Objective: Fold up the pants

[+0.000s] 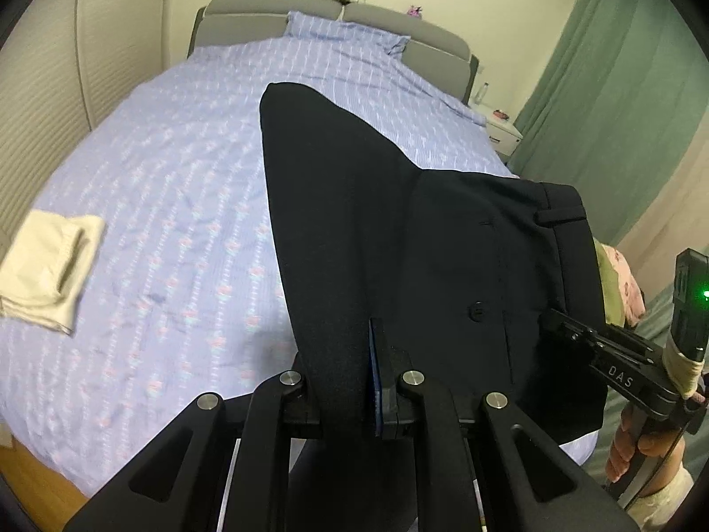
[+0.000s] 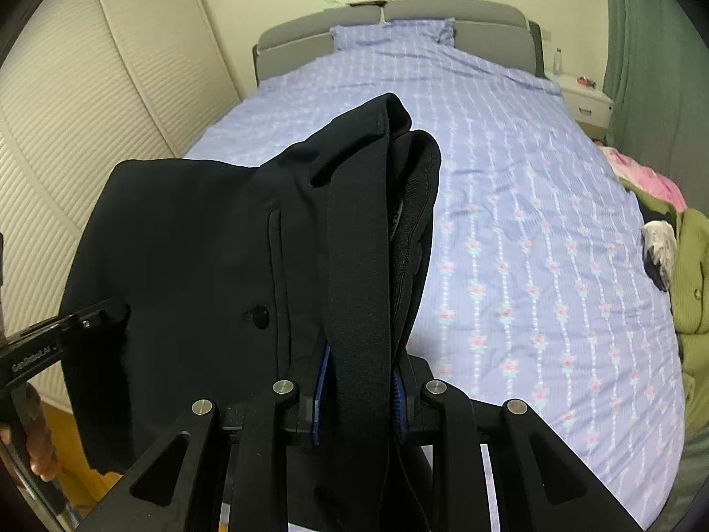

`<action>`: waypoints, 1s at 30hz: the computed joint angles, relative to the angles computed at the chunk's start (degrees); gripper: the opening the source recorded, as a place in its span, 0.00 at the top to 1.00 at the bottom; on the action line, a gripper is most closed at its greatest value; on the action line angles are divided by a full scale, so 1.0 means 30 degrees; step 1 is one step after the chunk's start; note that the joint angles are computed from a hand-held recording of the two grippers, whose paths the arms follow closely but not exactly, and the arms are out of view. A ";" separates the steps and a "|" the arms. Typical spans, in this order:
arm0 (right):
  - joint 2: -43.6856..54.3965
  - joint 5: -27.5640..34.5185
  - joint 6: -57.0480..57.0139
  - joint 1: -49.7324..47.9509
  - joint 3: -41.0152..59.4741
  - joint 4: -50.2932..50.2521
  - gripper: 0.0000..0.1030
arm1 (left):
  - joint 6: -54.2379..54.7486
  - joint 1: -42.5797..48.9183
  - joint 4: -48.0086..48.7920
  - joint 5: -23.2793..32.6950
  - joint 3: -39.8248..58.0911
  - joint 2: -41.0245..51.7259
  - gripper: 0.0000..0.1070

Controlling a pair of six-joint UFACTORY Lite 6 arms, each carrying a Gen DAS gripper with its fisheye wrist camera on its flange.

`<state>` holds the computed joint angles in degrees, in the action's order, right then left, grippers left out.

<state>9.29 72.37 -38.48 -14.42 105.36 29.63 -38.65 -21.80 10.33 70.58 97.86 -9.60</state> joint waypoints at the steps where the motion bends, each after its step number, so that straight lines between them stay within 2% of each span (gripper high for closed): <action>1: -0.0910 -0.0438 0.0331 0.0330 -0.1096 -0.0008 0.77 | 0.1524 0.0869 -0.0423 0.0405 -0.0073 -0.0656 0.87; 6: -0.5853 -0.2476 0.5568 0.4148 -0.6063 -0.1973 0.77 | 0.8985 0.7103 -0.4597 0.2196 0.0250 -0.2204 0.87; 9: -0.7113 -0.3606 0.8628 0.7052 -0.7898 -0.3356 0.77 | 1.3982 1.2542 -0.7663 0.3515 -0.0370 -0.3230 0.87; 14: -0.7771 -0.4046 1.2905 1.2282 -0.8200 -0.5986 0.77 | 1.9751 2.0700 -1.1381 0.5280 -0.1526 -0.4008 0.87; 20: -0.5984 -0.5020 1.4682 1.5926 -0.7013 -0.6808 0.77 | 2.4085 2.7653 -1.3661 0.6911 -0.1261 -0.2886 0.87; 23: -0.4800 -0.5076 1.6336 1.8046 -0.5617 -0.7666 0.77 | 2.5985 3.0979 -1.4969 0.7850 -0.0164 -0.1308 0.87; 27: -0.2680 -0.5692 1.7496 1.9786 -0.3573 -0.8560 0.77 | 2.7777 3.3429 -1.5831 0.8122 0.2178 0.1801 0.87; 30: -0.0769 -0.6012 1.9600 2.1496 -0.1818 -0.9903 0.77 | 2.8643 3.4056 -1.5998 0.8285 0.4611 0.4667 0.87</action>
<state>6.98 54.33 20.31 50.06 99.90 -0.08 47.27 80.36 -37.67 95.44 111.70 4.40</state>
